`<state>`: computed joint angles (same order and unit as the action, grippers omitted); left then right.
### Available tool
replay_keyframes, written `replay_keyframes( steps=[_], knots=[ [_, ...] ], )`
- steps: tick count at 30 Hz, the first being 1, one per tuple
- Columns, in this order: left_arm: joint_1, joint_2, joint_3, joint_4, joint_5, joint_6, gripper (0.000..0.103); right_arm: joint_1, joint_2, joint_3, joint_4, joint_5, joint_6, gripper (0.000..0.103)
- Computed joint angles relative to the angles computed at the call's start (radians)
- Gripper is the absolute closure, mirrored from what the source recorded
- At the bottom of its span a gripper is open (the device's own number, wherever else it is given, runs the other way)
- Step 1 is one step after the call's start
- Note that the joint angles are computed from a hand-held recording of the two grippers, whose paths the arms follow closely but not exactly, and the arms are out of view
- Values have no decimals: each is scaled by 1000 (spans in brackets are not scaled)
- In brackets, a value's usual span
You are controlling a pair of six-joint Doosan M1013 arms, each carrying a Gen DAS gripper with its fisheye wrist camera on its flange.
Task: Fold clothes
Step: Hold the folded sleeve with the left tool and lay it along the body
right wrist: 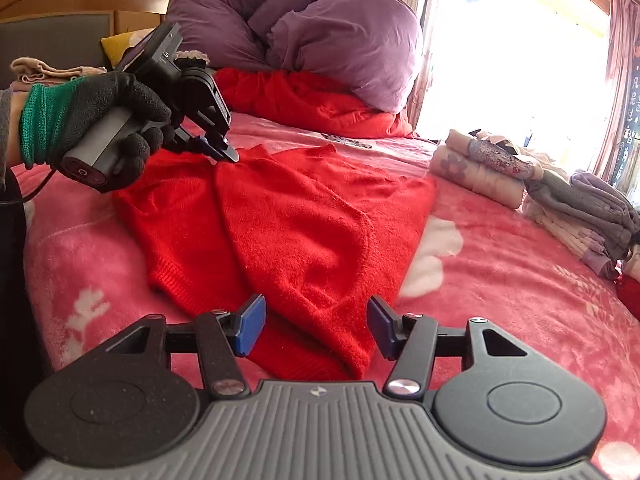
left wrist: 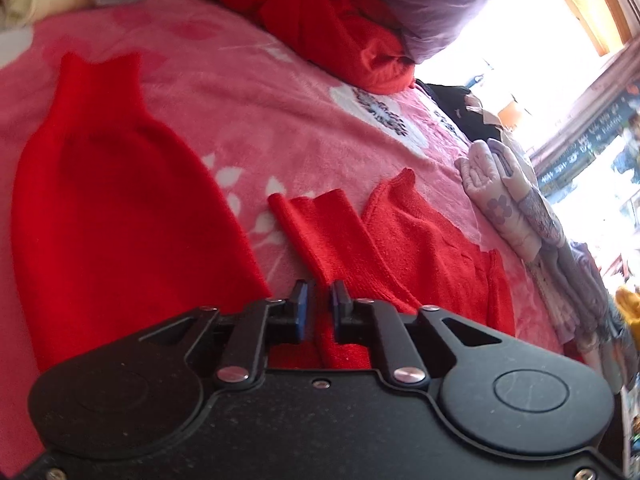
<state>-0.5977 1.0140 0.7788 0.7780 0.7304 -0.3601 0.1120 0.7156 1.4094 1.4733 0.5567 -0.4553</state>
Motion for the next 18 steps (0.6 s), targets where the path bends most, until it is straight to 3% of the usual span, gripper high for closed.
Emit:
replay_keyframes(
  steps=[5, 6, 11, 15, 18],
  knots=[
    [-8, 10, -23, 30, 22, 39, 89, 3, 10, -9, 38, 32, -50, 47],
    [-11, 14, -32, 42, 33, 52, 101, 4, 12, -11, 35, 37, -49, 48],
    [-25, 18, -51, 133, 54, 69, 101, 7, 27, -43, -99, 42, 83, 46],
    [-31, 14, -54, 187, 41, 13, 102, 7, 34, -55, -133, 55, 136, 43],
    [-35, 35, -113, 188, 54, 38, 102, 2, 39, -61, -117, 74, 157, 43]
  ],
)
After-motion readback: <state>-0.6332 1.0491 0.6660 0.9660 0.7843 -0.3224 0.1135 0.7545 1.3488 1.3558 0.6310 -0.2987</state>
